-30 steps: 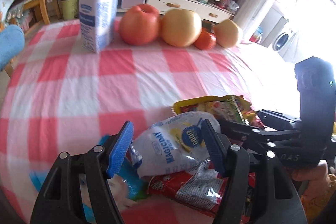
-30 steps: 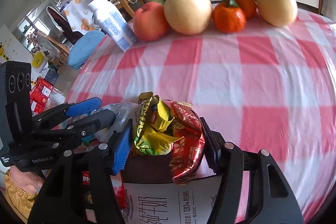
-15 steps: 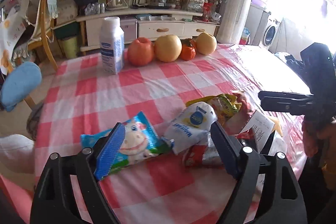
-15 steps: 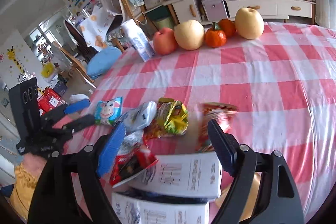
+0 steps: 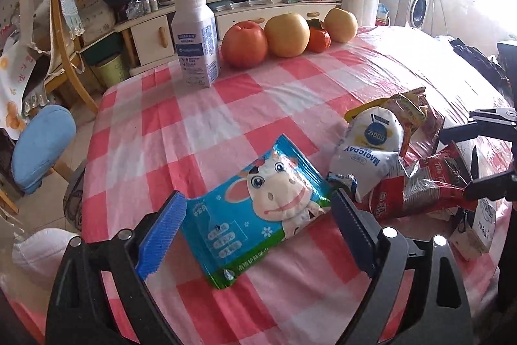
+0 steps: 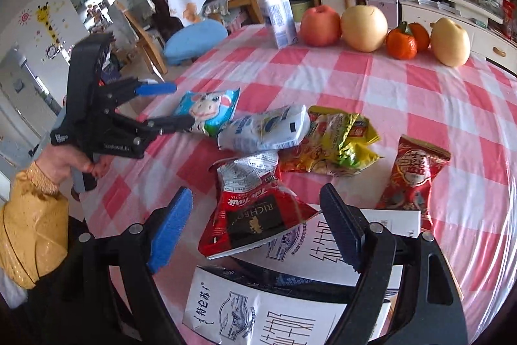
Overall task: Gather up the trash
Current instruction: 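Close left tool on the blue cow-print wipes pack while right tool grasps the red chip bag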
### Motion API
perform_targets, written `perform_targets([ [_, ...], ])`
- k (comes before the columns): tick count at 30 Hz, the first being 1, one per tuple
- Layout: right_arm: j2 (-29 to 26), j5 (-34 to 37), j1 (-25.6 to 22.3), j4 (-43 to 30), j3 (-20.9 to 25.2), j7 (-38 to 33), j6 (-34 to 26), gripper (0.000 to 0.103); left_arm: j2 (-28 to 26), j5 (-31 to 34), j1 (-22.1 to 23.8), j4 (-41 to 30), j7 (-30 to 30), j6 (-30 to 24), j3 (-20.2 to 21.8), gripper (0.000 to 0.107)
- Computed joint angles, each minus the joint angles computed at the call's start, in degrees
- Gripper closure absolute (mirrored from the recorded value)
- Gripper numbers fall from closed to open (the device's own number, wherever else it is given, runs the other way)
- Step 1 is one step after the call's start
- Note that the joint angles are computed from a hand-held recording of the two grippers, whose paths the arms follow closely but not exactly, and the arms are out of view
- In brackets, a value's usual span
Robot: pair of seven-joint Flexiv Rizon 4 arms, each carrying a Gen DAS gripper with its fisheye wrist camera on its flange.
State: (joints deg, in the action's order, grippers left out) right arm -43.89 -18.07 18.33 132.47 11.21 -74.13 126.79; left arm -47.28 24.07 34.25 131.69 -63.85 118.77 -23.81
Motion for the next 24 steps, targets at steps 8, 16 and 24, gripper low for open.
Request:
perform_targets([
  [8, -0.4, 0.8, 3.4, -2.0, -1.9, -2.6, -3.8, 0.021, -2.6, -3.0, 4.0, -2.2, 5.5, -10.4, -6.4, 0.016],
  [16, 0.1, 7.4, 10.5, -2.6, -5.9, -8.8, -6.2, 0.018, 1.0, -5.7, 4.7, 3.7, 13.4, -13.3, -7.1, 0.016],
  [24, -0.8, 11.2, 14.0, -4.7, -7.7, -11.3, -8.6, 0.015, 2.7, -12.1, -8.7, 1.7, 8.9, -6.7, 3.3, 0.016],
])
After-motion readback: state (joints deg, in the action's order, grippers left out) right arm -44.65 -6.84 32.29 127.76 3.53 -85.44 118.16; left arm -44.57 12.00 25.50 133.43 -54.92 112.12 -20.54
